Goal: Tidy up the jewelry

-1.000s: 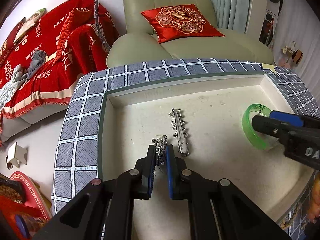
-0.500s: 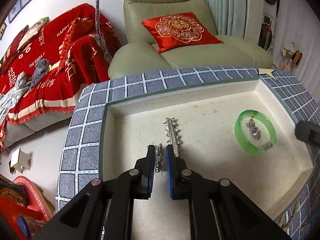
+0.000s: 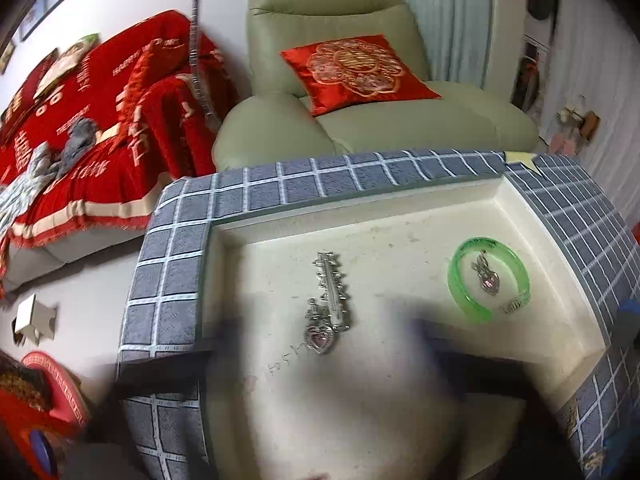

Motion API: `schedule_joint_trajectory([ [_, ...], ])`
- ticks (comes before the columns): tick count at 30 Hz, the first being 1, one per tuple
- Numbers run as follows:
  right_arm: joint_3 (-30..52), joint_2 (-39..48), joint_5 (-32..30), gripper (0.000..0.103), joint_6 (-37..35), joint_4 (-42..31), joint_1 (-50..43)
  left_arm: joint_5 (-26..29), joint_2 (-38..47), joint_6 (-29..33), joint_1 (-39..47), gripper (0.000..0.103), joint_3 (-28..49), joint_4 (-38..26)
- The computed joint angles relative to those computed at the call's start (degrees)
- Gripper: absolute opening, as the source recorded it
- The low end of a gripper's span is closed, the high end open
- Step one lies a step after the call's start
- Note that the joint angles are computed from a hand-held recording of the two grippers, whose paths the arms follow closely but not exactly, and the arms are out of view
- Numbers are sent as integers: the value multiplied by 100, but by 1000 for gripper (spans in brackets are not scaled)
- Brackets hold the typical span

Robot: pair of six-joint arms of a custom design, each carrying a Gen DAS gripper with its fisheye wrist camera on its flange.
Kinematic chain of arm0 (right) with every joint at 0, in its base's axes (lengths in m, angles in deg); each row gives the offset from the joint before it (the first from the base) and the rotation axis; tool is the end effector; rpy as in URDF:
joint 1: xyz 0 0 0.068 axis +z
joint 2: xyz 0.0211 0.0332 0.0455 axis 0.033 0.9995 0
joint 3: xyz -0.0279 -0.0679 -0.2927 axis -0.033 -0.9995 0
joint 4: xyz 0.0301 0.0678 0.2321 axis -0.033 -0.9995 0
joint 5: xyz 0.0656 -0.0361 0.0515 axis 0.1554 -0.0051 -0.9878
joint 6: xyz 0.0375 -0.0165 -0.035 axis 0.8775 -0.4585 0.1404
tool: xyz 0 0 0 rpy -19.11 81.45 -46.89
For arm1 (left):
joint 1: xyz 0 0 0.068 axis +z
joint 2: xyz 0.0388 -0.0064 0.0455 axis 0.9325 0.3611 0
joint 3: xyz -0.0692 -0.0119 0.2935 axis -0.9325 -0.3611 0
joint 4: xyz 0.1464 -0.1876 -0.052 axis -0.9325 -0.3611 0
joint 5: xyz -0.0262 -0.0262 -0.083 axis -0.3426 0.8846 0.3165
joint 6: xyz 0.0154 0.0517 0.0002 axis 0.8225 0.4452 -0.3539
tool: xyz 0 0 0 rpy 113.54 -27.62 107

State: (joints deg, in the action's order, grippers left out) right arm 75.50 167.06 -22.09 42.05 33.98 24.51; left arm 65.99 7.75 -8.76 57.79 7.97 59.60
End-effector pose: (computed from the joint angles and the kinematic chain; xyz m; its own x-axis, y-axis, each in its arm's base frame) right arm 0.2621 0.1069 0.2882 -0.7666 0.3066 -0.5642 0.1168 0.9306 0.3470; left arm 0.3400 -0.0651 0.2728 -0.7329 0.1639 -0.6603 0.1826 0.9823 0.0411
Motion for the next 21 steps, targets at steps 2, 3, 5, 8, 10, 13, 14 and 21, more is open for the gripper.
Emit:
schedule_joint_trajectory([
  [2, -66, -84, -17, 66, 54, -1, 40, 141, -114, -3, 40, 103, -4, 43],
  [3, -77, -111, -10, 66, 76, -27, 68, 180, -130, 8, 50, 103, 17, 12],
  [5, -95, -160, 7, 66, 102, -78, 97, 166, -196, 14, 44, 103, 28, 14],
  [8, -150, -308, 24, 79, 178, -137, 163, 301, -341, 24, 114, 103, 17, -94],
  [10, -274, -473, 82, 90, 238, -53, 229, 342, -490, 52, 141, 103, -8, -232],
  [13, -468, -821, 381, 98, 336, 19, 420, 436, -914, 145, 187, 103, -266, -371],
  [14, -495, -886, 429, 103, 347, 6, 455, 490, -1063, 183, 224, 103, -348, -434],
  [21, -525, -1367, 441, 103, 486, -648, 699, 672, -2135, 456, 543, 103, -980, -807],
])
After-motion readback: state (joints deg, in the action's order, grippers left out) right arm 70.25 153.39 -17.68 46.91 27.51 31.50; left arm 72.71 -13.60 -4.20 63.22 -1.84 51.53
